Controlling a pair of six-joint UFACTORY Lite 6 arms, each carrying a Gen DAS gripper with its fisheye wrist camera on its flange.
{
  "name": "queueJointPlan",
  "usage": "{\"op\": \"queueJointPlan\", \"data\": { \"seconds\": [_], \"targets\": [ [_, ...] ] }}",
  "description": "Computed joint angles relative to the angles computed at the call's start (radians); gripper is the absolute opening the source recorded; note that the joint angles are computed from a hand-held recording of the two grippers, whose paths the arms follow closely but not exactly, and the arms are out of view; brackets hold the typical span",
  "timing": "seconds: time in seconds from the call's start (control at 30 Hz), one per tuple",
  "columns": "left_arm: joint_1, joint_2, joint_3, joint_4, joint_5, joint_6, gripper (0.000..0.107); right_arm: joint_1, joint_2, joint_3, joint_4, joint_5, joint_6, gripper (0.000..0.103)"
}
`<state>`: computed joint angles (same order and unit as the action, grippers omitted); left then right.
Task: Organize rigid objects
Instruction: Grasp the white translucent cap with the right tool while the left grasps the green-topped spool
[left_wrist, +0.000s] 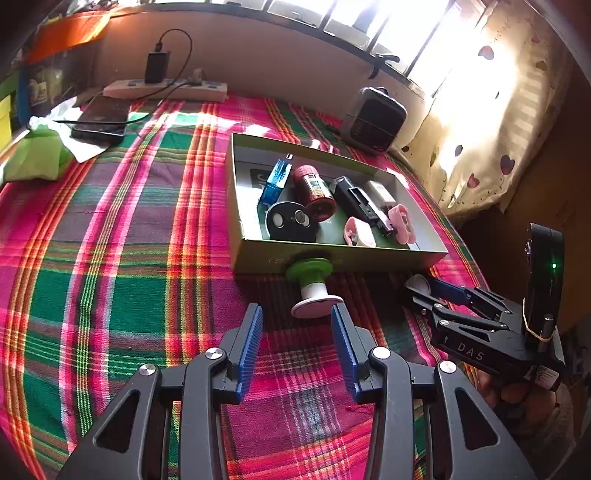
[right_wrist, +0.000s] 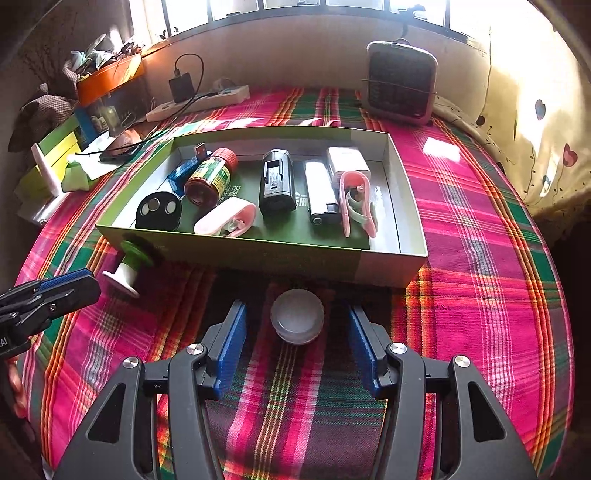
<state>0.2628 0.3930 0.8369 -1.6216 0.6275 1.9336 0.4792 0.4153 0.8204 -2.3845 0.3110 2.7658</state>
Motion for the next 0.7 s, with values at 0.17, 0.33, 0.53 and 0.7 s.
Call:
{"op": "queueJointPlan", "data": {
  "seconds": [0.17,0.33,0.53,0.7],
  "targets": [
    [-0.021,0.012,0.019,0.016,-0.003,-0.020,0.039,0.021,0.008,0.003,0.136,0.037,-0.123,0.040],
    [-0.052,0.024,0.038,0.015,-0.026,-0.036,0.050,0.015,-0.002,-0.015,0.120,0.051,-0.109,0.029],
    [-0.094,0.034,0.051,-0.012,-0.079,-0.044,0.050,0.013,-0.016,-0.039,0.077,0.060,-0.080,0.029],
    [-0.140,0.045,0.068,-0.049,-0.134,-0.041,0.050,-0.015,-0.042,-0.078,-0.036,0.060,0.026,0.029]
  ]
}}
